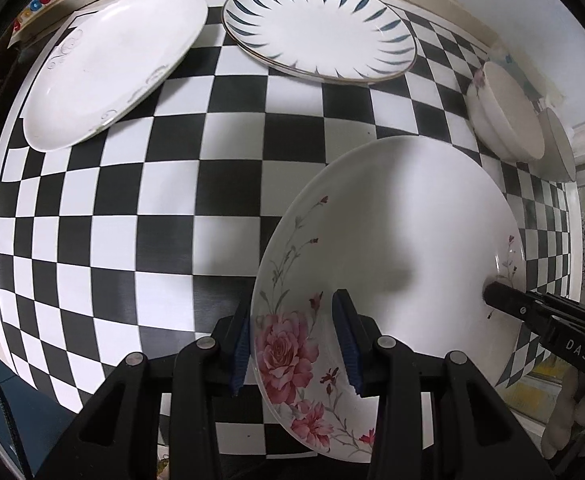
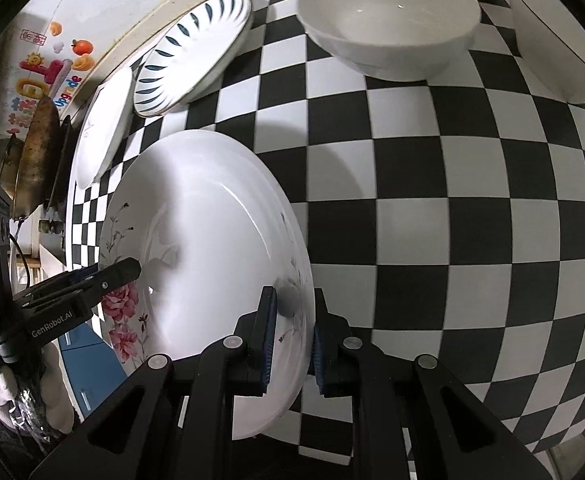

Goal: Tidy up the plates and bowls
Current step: 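Lift the pink-flowered plate with the left gripper and carry it over the plain white plate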

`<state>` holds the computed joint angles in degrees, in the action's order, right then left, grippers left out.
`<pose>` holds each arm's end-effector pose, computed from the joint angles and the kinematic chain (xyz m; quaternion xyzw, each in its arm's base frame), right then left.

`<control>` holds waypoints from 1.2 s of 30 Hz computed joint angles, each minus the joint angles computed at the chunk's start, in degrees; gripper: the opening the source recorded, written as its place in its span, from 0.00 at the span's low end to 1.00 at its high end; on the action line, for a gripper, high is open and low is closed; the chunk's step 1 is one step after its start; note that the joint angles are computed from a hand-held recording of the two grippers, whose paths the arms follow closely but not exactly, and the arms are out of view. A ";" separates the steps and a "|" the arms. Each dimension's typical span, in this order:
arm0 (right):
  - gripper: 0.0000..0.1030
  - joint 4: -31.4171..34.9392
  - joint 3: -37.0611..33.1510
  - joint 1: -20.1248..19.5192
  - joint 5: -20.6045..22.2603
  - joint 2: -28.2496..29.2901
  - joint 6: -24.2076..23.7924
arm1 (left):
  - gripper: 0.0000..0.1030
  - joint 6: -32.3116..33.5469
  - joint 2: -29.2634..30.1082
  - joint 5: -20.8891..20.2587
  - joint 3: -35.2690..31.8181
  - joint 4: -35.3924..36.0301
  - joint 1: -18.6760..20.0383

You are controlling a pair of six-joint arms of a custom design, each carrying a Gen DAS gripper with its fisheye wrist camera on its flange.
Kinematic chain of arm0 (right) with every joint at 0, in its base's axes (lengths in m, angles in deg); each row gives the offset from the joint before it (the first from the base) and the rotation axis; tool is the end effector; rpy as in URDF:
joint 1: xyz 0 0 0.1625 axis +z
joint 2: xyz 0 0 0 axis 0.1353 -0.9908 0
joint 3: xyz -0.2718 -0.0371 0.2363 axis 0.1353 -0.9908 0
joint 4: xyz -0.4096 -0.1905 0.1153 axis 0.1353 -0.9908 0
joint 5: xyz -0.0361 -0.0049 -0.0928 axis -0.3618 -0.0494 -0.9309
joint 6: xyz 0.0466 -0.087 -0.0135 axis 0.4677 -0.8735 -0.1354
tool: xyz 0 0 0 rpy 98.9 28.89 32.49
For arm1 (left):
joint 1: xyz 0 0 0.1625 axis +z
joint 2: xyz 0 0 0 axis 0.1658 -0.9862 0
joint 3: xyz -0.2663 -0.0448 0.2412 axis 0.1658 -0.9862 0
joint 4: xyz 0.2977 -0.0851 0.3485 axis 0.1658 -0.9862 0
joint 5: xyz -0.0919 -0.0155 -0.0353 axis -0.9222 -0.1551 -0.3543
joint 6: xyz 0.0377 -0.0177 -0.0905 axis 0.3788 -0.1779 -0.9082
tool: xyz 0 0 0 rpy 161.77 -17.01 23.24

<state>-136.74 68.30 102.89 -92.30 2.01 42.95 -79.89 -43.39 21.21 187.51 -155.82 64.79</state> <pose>0.3100 -0.5592 -0.0731 -0.1078 -0.9719 0.0791 0.1937 0.0357 -0.5780 0.3084 0.1254 0.9428 0.0246 0.3080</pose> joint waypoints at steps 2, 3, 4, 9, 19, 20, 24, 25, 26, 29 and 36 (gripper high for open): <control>0.17 -0.13 0.11 -0.30 -0.04 0.07 -0.18 | 0.34 -0.52 0.25 0.24 0.35 -0.27 0.00; 0.17 -0.03 -0.16 -0.36 0.00 0.31 -0.20 | 0.34 -0.88 0.39 0.49 0.41 -0.14 0.03; 0.17 -0.02 -0.20 -0.50 0.08 0.38 -0.24 | 0.34 -1.07 0.50 0.57 0.44 -0.12 0.06; 0.17 -0.31 -0.68 -1.30 0.59 1.16 -1.07 | 0.34 -2.19 0.60 1.49 0.78 0.17 0.29; 0.17 0.58 -2.28 -1.42 0.70 2.54 -2.96 | 0.34 -4.33 0.16 2.75 1.77 -0.23 0.83; 0.17 0.80 -2.53 -1.40 0.70 2.69 -3.02 | 0.34 -4.40 0.14 2.66 1.63 -0.34 1.03; 0.18 2.00 -4.35 -1.05 0.35 3.87 -2.88 | 0.34 -3.05 0.69 1.97 -0.15 -0.20 2.17; 0.18 2.29 -4.75 -1.03 0.29 4.10 -2.70 | 0.34 -2.56 0.77 1.45 -0.62 0.11 2.46; 0.18 2.67 -5.15 -0.97 0.18 4.35 -2.44 | 0.34 -2.12 1.00 0.44 -1.44 0.89 2.88; 0.19 6.49 -6.37 -1.26 0.91 4.22 0.05 | 0.34 -1.87 0.97 -2.03 -4.35 2.75 3.62; 0.34 14.66 -18.31 3.35 -3.01 6.71 -0.27 | 0.38 -4.29 1.62 -2.73 -15.07 -0.62 7.00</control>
<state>-122.09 49.99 106.25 -95.31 8.71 42.68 -84.18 -41.77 18.48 172.43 -156.44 71.80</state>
